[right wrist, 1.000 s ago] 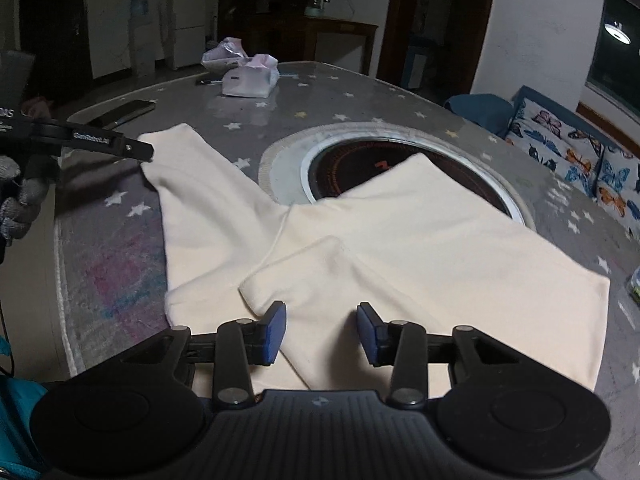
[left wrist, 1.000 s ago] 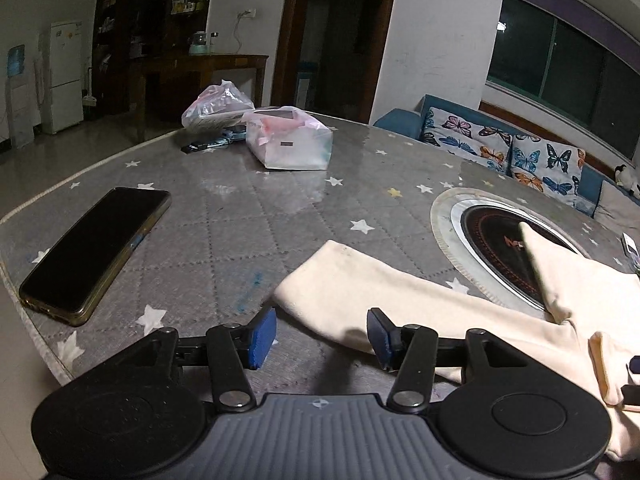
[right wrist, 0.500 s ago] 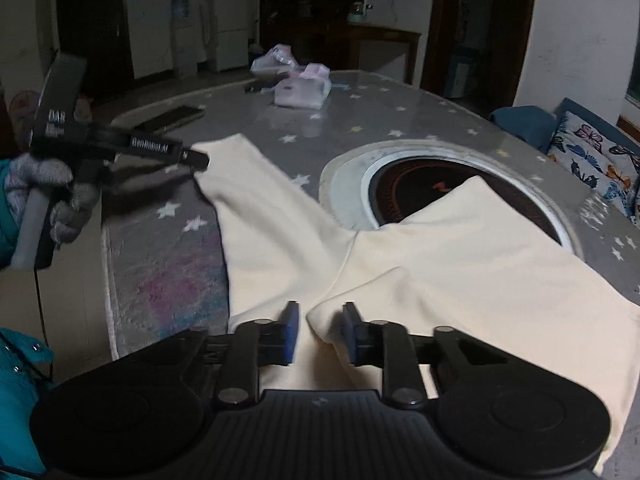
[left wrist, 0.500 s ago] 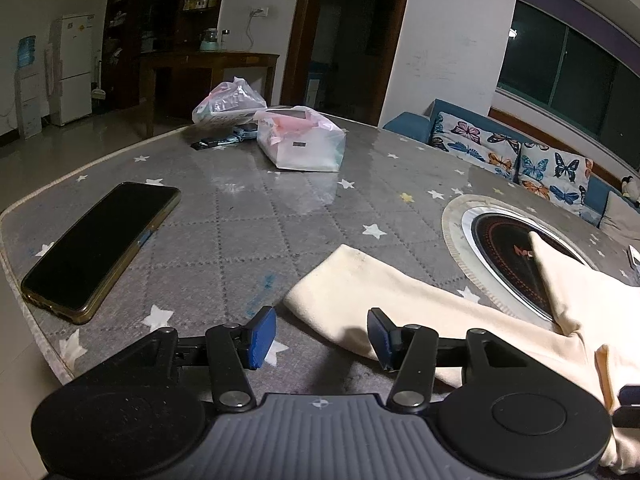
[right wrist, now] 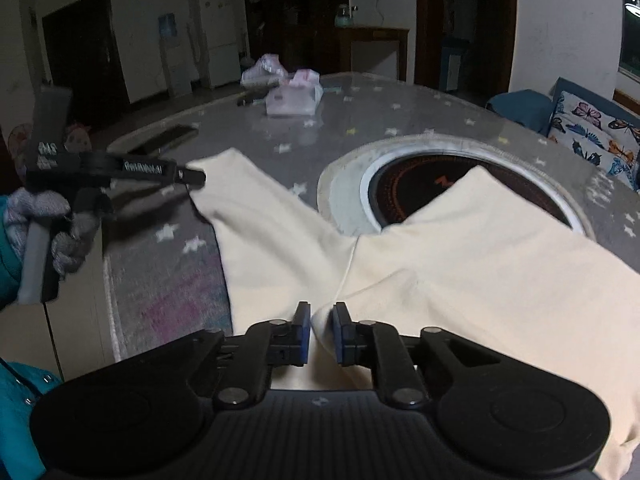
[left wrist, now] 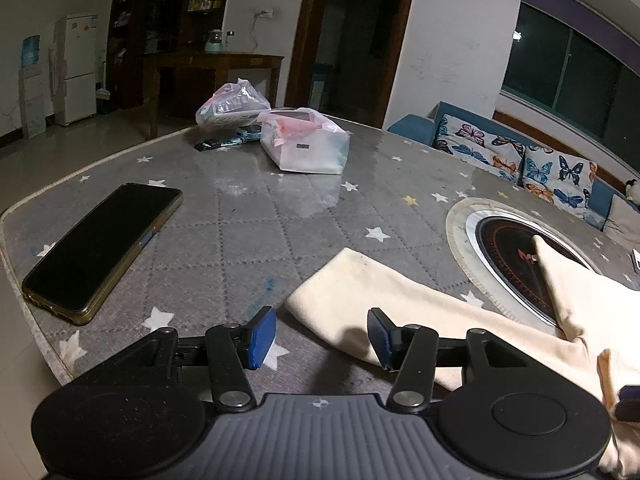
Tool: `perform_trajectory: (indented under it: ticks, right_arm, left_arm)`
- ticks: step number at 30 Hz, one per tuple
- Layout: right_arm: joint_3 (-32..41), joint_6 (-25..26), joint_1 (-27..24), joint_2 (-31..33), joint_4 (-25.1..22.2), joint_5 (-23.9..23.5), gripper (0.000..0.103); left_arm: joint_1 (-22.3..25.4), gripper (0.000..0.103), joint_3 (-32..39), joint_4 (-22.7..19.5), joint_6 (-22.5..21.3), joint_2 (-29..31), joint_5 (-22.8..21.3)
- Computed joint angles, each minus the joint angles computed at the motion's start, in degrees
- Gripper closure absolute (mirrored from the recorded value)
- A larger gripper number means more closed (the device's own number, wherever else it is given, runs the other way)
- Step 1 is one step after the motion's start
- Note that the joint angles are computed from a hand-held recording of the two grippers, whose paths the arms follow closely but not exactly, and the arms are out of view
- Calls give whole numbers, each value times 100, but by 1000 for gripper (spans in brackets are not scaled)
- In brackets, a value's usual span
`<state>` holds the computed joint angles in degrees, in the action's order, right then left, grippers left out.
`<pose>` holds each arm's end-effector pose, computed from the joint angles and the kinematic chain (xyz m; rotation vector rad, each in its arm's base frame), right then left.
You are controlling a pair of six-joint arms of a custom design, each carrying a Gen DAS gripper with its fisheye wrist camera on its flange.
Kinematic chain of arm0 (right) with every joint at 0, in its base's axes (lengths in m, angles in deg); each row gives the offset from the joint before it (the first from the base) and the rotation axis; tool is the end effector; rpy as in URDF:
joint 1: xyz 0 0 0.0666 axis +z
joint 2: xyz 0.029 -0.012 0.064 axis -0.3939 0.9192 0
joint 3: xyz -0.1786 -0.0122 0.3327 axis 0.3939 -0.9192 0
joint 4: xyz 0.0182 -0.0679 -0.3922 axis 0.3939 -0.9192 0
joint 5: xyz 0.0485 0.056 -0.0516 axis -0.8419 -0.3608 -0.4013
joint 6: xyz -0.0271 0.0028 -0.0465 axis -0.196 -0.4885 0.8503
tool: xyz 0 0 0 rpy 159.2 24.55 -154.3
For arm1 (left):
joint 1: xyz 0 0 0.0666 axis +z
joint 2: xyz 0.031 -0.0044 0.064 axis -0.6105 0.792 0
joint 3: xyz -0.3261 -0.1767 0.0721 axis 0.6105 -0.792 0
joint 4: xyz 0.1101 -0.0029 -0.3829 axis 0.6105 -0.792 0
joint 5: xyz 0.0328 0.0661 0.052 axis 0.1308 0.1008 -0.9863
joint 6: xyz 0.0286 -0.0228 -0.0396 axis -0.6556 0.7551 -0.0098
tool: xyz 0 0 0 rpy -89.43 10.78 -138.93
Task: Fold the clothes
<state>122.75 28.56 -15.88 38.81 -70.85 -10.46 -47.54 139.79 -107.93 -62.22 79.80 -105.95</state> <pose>0.5431 0.0884 0.3609 -0.9893 2.1554 0.5077 0.4811 -0.0726 0.3192 -0.4941 2.1415 0.0240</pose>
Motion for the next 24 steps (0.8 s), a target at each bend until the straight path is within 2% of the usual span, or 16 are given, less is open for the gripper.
perform_trajectory:
  ticks: [6, 8, 9, 10, 11, 14, 17, 24]
  right_arm:
    - [-78, 61, -92, -168, 97, 59, 90]
    - [-126, 58, -126, -211, 102, 70, 90]
    - [-155, 47, -139, -231, 120, 86, 90]
    - [-188, 25, -158, -256, 148, 102, 90]
    - [-211, 2, -178, -274, 163, 106, 90]
    - [-282, -71, -275, -350, 234, 137, 90]
    - [-350, -157, -384, -432, 312, 136, 90]
    - [-548, -438, -685, -585, 577, 118, 90]
  left_arm:
    - [13, 54, 52, 31, 12, 70, -30]
    - [27, 71, 54, 96, -3, 100, -22]
    - [38, 75, 53, 127, -7, 112, -6]
    - [54, 88, 61, 141, 2, 124, 33]
    - [82, 92, 87, 119, 48, 130, 133]
    - [74, 94, 105, 293, 51, 53, 362]
    - [-70, 95, 158, 578, -195, -46, 527]
    - [-669, 95, 505, 1099, -711, -54, 1354]
